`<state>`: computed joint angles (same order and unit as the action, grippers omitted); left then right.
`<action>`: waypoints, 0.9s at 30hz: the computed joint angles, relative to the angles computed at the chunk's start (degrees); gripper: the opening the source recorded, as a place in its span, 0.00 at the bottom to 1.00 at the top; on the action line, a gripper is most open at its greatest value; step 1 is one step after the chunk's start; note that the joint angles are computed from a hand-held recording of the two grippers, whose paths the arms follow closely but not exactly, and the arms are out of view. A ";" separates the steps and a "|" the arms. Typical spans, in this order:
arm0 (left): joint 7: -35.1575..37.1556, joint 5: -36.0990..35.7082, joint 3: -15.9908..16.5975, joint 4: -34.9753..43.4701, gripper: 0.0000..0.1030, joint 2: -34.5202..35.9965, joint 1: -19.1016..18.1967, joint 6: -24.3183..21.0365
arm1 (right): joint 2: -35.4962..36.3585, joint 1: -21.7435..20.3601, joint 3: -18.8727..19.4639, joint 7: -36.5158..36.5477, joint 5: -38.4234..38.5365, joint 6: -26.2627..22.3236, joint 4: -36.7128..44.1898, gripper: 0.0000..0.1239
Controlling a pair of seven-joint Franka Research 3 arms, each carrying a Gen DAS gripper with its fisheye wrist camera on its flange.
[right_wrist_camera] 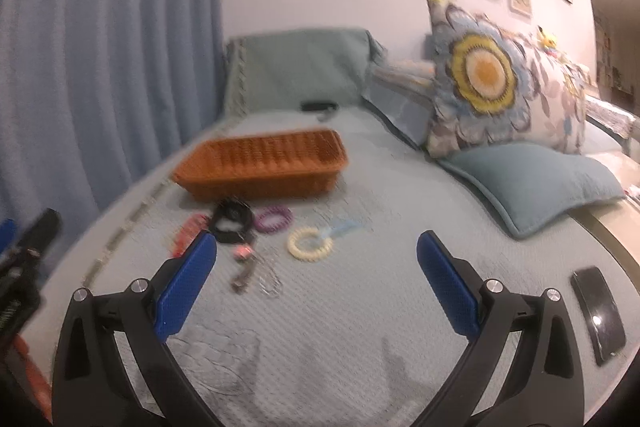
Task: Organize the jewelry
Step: 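Grasp the red cord loop with the left tool while the right tool grasps the blue clip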
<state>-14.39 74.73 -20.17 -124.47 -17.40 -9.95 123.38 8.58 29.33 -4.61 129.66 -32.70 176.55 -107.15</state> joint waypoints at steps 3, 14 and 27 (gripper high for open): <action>3.95 -5.66 1.92 0.06 0.92 0.13 -0.05 0.79 | 2.30 -5.65 8.21 -14.79 20.19 -13.16 4.28 0.77; 28.05 -18.38 10.91 -1.35 0.81 3.76 5.50 28.21 | 10.30 -4.96 5.72 -29.86 25.84 -18.44 13.41 0.77; 65.25 -56.79 13.83 3.34 0.41 16.15 7.16 43.47 | 26.78 -6.61 8.97 -45.06 38.55 -30.54 38.57 0.34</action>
<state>50.86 17.94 -6.34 -121.13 -1.25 -2.80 166.85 35.37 22.72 4.37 84.60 5.85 146.01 -68.57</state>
